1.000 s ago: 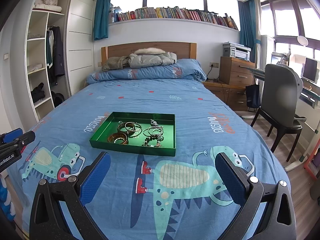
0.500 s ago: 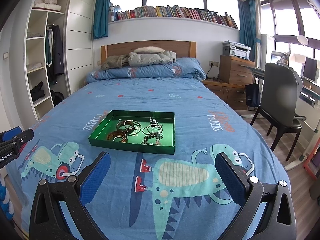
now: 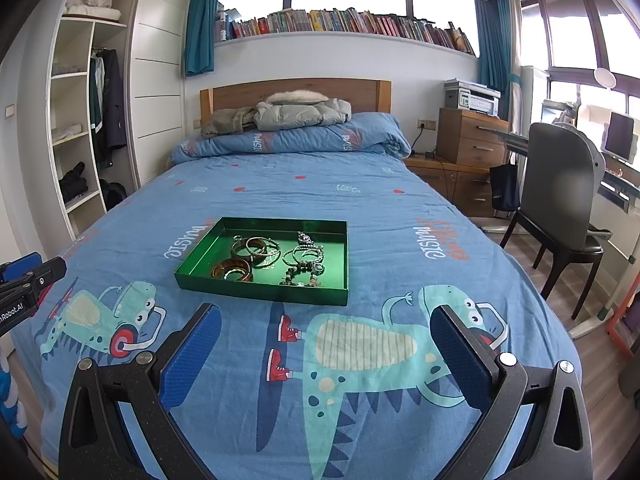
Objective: Organize jewelry
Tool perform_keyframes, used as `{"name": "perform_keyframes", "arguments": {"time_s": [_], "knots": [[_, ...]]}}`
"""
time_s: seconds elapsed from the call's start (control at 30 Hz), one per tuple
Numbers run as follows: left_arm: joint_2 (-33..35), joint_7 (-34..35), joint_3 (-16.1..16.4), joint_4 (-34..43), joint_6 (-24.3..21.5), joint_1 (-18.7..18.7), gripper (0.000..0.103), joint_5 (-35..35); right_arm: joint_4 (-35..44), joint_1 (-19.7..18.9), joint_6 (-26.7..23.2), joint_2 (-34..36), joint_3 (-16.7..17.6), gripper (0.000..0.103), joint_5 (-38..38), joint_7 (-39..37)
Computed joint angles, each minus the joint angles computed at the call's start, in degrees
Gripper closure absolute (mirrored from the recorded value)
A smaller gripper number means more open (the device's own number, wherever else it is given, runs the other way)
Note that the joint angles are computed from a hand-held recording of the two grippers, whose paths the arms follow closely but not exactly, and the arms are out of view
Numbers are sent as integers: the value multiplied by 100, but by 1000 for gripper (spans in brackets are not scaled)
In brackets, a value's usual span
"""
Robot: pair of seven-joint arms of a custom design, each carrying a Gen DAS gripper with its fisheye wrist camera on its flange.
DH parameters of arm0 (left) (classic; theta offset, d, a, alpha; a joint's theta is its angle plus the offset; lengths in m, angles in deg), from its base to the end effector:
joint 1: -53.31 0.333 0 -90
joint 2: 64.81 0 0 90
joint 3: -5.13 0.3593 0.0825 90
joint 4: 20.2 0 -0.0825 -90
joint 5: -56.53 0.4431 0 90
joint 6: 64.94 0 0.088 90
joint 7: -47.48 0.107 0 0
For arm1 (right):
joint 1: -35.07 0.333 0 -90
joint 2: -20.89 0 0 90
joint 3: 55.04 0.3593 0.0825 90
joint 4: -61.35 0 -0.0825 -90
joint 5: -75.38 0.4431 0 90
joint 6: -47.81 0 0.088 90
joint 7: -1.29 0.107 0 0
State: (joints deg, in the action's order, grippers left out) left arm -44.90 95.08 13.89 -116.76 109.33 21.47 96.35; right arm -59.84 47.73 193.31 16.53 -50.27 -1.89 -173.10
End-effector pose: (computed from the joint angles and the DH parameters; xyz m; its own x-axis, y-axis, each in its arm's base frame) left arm 0.6748 -0.3592 0.5206 -0.3261 -0.9443 -0.0434 -0.4655 0.2004 -0.8621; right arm 0.5801 0.1953 0.5110 -0.3659 -0.9306 0.0131 -0.4510 0.1649 -0.8772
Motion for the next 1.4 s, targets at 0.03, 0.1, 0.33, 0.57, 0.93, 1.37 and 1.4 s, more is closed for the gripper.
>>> {"name": "perform_keyframes", "arguments": {"time_s": [0.03, 0.1, 0.33, 0.57, 0.93, 1.37, 1.4], "knots": [[0, 8, -10, 2, -4, 8, 50, -5, 1, 1, 0, 4, 0, 0, 7, -3], [-1, 9, -17, 12, -13, 12, 50, -7, -4, 2, -1, 16, 0, 0, -2, 10], [0, 22, -39, 9, -19, 30, 50, -5, -10, 10, 9, 31, -10, 0, 0, 14], [3, 0, -19, -7, -1, 13, 50, 7, -9, 17, 4, 45, -12, 0, 0, 28], [10, 16, -18, -2, -10, 9, 50, 0, -4, 19, 9, 48, -19, 0, 16, 11], [12, 84, -68, 3, -34, 49, 50, -62, -14, 21, 16, 61, -26, 0, 10, 30], [11, 69, -52, 0, -32, 38, 50, -52, -14, 21, 16, 61, -25, 0, 10, 30]]}}
